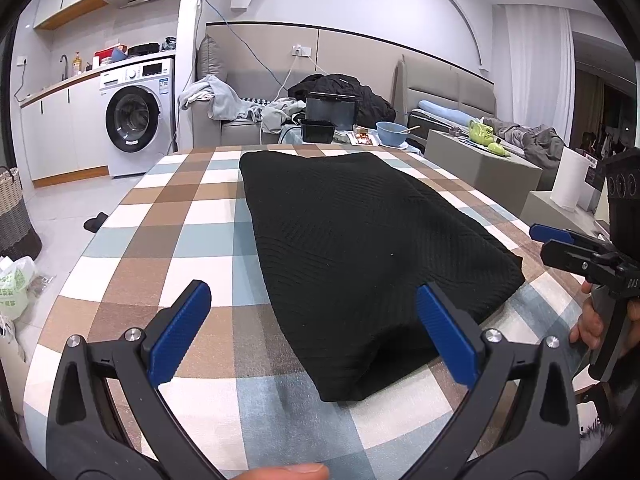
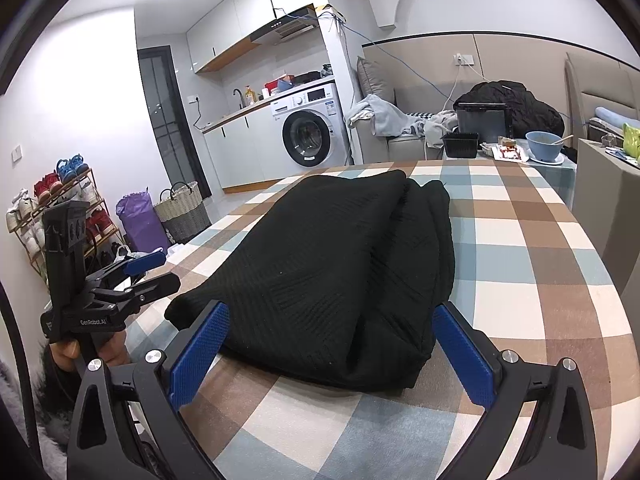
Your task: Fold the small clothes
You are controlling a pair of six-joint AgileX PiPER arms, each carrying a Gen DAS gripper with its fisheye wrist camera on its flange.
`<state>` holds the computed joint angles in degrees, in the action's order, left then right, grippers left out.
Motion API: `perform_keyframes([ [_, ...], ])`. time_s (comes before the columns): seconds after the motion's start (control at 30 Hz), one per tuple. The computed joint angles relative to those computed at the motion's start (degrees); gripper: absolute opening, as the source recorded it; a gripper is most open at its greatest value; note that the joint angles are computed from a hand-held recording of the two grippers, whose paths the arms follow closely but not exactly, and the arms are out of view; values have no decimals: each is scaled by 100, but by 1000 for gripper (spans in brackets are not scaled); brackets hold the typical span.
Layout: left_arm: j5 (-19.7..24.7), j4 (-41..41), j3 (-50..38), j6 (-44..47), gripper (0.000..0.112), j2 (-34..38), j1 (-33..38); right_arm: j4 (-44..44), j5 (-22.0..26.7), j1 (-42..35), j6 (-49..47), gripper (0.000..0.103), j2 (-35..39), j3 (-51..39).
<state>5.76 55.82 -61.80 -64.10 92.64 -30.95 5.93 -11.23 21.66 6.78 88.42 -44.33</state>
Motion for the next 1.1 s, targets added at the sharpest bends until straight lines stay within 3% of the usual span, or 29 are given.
perform_keyframes([
  [1.1,1,372,24,-369,102,-4,-26,-248,34,-31,291,103,30,2],
])
